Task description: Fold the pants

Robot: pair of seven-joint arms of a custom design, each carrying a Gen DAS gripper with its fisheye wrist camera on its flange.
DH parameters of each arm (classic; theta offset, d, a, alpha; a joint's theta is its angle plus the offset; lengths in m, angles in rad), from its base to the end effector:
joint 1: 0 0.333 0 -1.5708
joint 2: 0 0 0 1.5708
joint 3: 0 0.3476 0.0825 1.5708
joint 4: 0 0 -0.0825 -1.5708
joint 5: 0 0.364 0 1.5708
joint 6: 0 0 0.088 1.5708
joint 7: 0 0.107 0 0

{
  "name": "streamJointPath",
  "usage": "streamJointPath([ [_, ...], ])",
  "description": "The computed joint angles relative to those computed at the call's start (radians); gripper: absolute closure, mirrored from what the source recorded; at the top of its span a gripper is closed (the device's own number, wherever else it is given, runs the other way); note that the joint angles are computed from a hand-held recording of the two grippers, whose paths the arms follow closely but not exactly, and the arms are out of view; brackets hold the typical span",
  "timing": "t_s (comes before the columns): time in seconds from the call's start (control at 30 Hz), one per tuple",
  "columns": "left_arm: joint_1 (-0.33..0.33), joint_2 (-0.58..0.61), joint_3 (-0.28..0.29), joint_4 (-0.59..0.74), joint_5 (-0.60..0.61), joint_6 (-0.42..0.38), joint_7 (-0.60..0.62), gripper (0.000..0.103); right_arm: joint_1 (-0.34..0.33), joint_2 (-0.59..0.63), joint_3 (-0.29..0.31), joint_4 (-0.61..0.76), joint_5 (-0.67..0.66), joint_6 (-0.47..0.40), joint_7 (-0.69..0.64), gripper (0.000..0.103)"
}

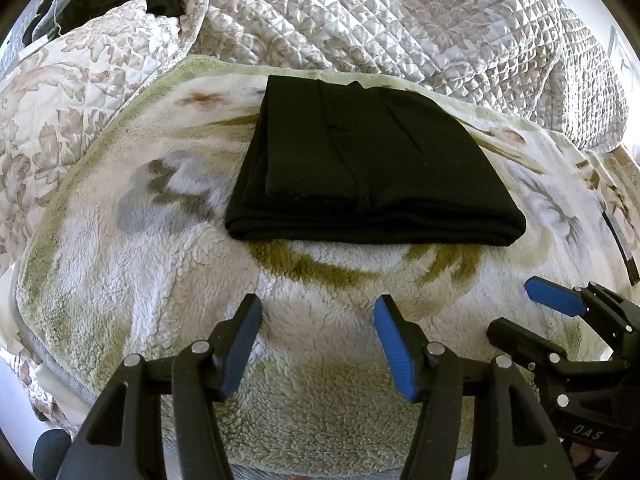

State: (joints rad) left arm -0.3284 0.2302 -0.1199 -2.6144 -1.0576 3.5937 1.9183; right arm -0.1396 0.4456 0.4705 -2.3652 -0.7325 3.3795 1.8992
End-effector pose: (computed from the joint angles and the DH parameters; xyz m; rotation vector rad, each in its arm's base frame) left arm 0.4268 -0.0834 0.2892 -2.1318 1.5178 -0.5802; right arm 0.4820 0.2340 0.2802 -2.2529 1.0901 -0.2328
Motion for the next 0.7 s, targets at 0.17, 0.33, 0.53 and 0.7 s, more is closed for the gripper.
streamJointPath([
  [0.17, -0.001, 0.001, 0.002, 0.001, 0.000, -0.002, 0.002, 0.041, -0.001, 0.000, 0.001, 0.000, 0.001, 0.000, -0.001, 0.039],
  [0.33, -0.001, 0.003, 0.003, 0.002, 0.001, 0.000, 0.002, 0.041, -0.001, 0.001, 0.000, 0.000, 0.001, 0.001, -0.003, 0.039],
  [0.53, 0.000, 0.004, 0.003, 0.001, 0.005, 0.001, 0.001, 0.041, 0.000, 0.000, -0.001, 0.000, 0.001, 0.001, -0.002, 0.039],
  [0.7, 0.000, 0.004, 0.004, 0.001, 0.007, 0.000, 0.000, 0.041, 0.000, 0.000, -0.001, 0.000, 0.000, 0.002, -0.001, 0.039],
])
